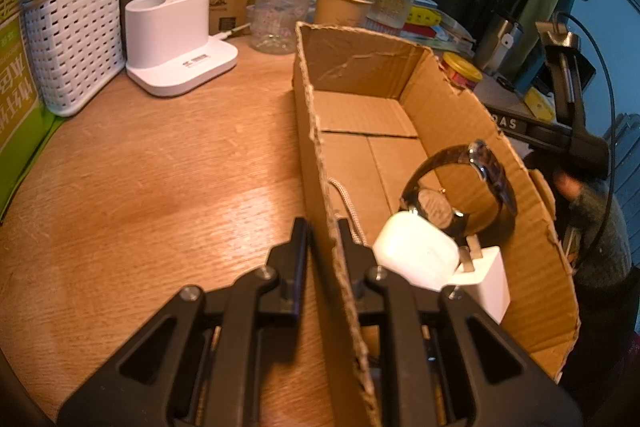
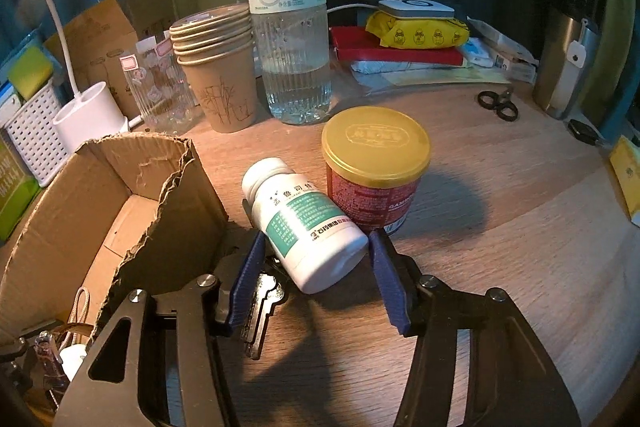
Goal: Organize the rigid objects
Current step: 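Move the right gripper to the white pill bottle and close on it, then lift the white pill bottle with the right gripper and carry it over the box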
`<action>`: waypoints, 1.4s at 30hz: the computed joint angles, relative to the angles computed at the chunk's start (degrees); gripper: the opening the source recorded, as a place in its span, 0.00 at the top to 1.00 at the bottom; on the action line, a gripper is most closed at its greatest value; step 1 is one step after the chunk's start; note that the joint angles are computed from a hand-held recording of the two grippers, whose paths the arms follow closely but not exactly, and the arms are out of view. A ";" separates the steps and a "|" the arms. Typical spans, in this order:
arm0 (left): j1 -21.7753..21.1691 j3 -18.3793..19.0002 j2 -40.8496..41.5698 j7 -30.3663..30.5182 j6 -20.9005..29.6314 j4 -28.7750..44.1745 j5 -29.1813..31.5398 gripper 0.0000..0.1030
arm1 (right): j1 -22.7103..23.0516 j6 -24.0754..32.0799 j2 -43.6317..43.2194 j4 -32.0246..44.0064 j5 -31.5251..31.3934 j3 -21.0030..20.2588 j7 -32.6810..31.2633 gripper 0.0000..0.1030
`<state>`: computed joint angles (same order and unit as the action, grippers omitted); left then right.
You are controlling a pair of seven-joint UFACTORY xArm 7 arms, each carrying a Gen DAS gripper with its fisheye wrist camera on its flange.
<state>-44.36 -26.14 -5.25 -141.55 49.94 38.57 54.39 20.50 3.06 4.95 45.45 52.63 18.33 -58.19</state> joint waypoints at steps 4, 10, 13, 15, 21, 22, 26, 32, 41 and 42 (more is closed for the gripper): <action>-0.02 0.03 0.06 0.02 0.03 0.09 0.01 0.85 | -0.46 -0.09 -0.77 -0.19 4.29 0.62 -3.35 0.48; -0.04 0.04 -0.02 0.03 0.00 0.00 -0.02 0.85 | 1.29 -0.16 -3.06 -1.16 10.55 -1.26 -8.60 0.49; -0.03 0.03 -0.02 0.02 0.00 0.00 -0.02 0.85 | 2.64 0.24 -4.78 -2.13 14.50 -2.84 -11.60 0.50; -0.03 0.04 0.03 0.03 0.01 0.06 0.00 0.85 | 3.74 0.34 -6.15 -2.87 16.85 -3.98 -13.40 0.50; -0.02 0.04 -0.01 0.06 0.00 0.02 -0.03 0.85 | 7.40 -0.41 -10.40 -4.37 25.51 -6.89 -20.90 0.51; -0.02 0.04 -0.06 0.03 -0.03 -0.03 -0.03 0.85 | 7.78 -0.43 -11.04 -4.63 26.01 -7.24 -21.28 0.52; 0.01 0.03 0.01 0.06 -0.02 0.05 -0.01 0.85 | 9.01 -0.45 -13.09 -5.58 27.70 -8.34 -22.68 0.52; 0.00 0.02 -0.05 0.05 -0.04 -0.02 -0.03 0.85 | 10.41 -1.26 -15.59 -6.34 29.88 -9.21 -24.85 0.54; 0.03 0.01 -0.07 0.07 -0.07 -0.04 -0.03 0.85 | 11.61 -1.38 -18.30 -7.47 30.76 -9.56 -25.61 0.55; 0.04 0.01 -0.05 0.10 -0.05 -0.01 -0.03 0.85 | 11.88 -1.45 -18.93 -7.66 31.01 -9.57 -25.86 0.55</action>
<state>-44.32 -26.13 -5.30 -141.45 49.88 38.56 54.36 32.37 1.60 -13.98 37.79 83.64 8.76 -84.05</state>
